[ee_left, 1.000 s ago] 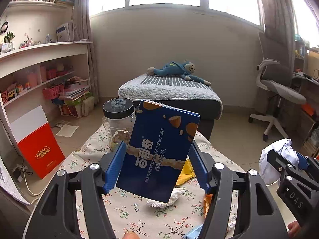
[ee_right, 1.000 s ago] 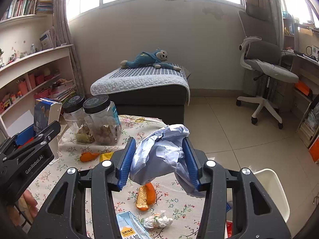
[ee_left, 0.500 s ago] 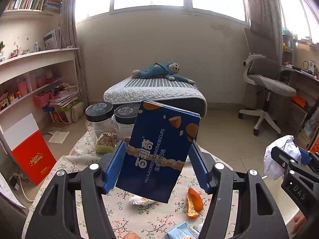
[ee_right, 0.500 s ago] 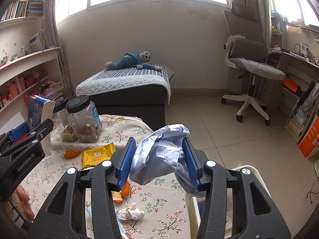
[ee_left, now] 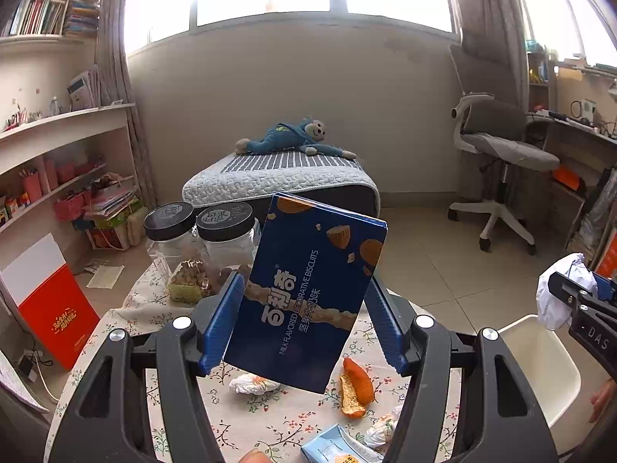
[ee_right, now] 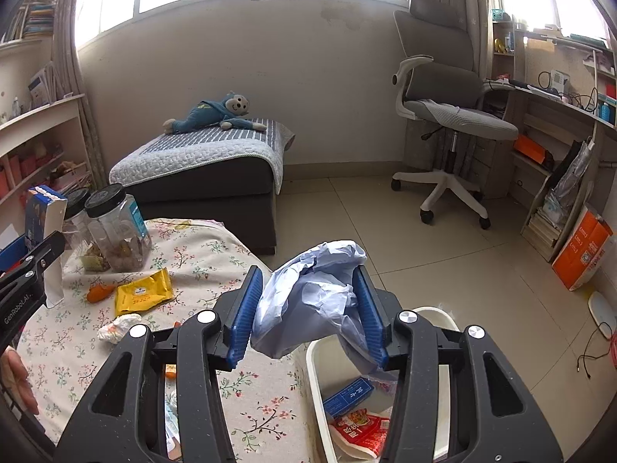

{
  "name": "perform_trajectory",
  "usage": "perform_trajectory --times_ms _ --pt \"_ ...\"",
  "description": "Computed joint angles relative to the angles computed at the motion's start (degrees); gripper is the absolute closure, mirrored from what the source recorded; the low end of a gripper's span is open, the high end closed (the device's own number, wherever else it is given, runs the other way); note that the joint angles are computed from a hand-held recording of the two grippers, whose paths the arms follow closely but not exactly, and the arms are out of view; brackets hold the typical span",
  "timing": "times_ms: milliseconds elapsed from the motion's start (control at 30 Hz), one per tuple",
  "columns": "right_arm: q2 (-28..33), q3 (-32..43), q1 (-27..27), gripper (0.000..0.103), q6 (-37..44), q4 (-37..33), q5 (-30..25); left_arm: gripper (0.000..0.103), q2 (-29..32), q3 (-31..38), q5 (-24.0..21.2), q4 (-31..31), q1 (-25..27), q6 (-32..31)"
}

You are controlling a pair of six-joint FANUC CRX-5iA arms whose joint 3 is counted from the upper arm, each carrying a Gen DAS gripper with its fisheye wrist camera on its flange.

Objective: Collect trash
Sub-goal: 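Lift the white bag and blue biscuit box and carry both toward the white bin, then open the right gripper over the bin while the left lowers the biscuit box in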

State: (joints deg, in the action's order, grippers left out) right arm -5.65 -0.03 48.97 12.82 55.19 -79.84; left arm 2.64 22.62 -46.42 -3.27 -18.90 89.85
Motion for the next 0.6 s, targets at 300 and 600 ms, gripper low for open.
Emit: perform_trajectory --times_ms 300,600 --pt "-2.31 -2.47 -1.56 0.057 -1.79 -1.97 -4.45 0.040 -0.26 -0.73 0.69 -0.79 -2.21 -1.33" --pt "-6.17 -6.17 -1.90 0.033 -5.66 -1.40 -9.28 0.040 0.02 -1.63 1.10 0.54 -4.87 -4.30"
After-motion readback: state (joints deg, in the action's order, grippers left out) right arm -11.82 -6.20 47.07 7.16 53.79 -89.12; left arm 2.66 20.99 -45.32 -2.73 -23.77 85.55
